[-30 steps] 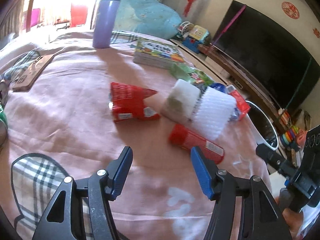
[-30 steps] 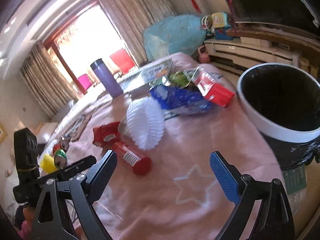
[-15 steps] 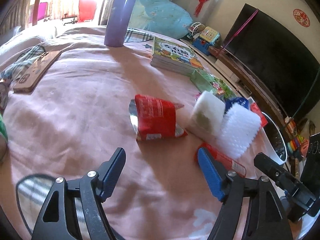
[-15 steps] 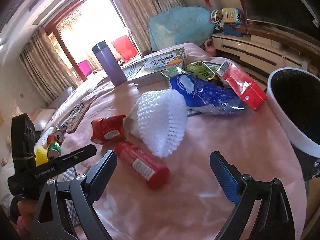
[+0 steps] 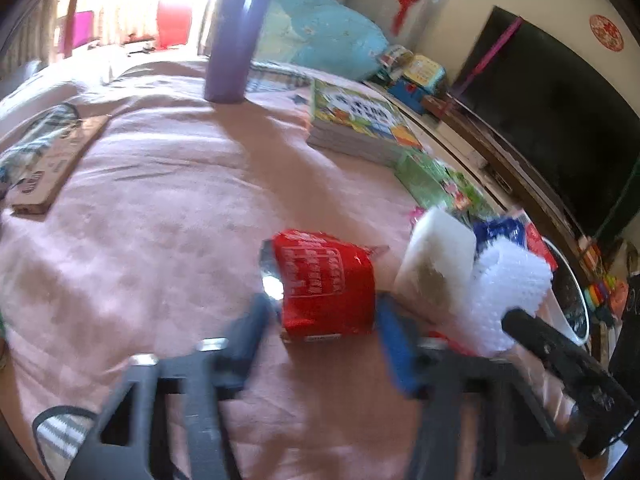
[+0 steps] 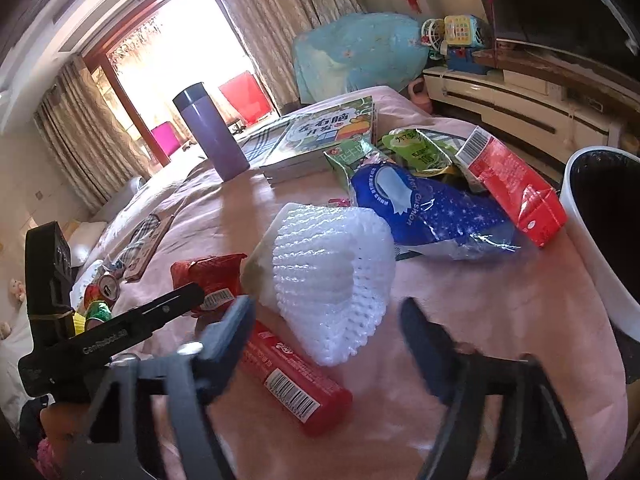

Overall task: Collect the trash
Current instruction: 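Grasp the red wrapper with the left gripper while the right grasps the white foam net, then carry both items over the bin and open both grippers to release them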

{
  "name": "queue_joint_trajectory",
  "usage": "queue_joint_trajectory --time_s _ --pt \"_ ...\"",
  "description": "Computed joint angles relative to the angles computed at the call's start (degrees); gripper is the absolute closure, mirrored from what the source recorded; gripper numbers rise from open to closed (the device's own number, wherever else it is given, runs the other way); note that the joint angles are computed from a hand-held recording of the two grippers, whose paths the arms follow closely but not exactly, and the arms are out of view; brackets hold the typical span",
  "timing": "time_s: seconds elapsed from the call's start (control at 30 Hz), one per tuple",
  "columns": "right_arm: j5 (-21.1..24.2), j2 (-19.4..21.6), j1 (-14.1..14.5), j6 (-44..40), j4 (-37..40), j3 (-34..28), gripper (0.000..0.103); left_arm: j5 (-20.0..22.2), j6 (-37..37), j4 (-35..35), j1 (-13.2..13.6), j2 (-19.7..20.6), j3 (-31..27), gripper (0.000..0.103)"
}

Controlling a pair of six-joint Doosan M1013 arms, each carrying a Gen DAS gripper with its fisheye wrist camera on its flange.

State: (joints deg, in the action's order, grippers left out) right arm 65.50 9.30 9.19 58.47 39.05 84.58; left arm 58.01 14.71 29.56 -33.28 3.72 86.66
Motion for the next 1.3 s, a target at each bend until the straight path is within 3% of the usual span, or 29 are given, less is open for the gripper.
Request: queue_joint_trajectory --time_s 0.07,0.1,0.17,0.2,0.4,0.63,0.83,1.3 --pt "-0.9 -0.24 -0.12 0.43 -0.28 0.32 0.077 -0.55 0.22 0.56 -0.07 -0.04 0.27 0.063" --pt "-0.98 -0.28 -0.19 0.55 -0.13 0.37 0.082 -0.7 0.34 1.12 -0.24 -0.13 0.37 0.065" --pt "-1.25 -0.59 -0.63 0.24 0.62 0.68 0.087 -0.92 0.29 1.75 -0.48 -0.39 0.6 0.078" --pt "-1.72 -0.91 -0.82 -0.31 1.01 0.94 0.089 -1.24 0.47 1.42 -0.46 -0.58 0.71 0.078" --pt "-0.42 -2.13 -2.26 -3.15 4.04 1.39 0.091 -0.81 -1.23 3.87 -1.95 -1.76 1.14 0.08" --pt "0.53 -3.29 -4.39 -4.49 5.97 1.58 0.091 -3.21 -0.06 3.62 -3.65 -2.64 0.75 0.08" --pt "0.8 -4.14 -6.76 -4.26 5.88 1.74 0.091 -5.33 4.55 1.74 -4.78 -1.15 -1.69 0.08" --pt "-0.39 -4.15 -12.46 -3.12 4.31 0.48 0.091 -8.63 18.14 -7.11 -4.69 5.11 -9.47 0.08"
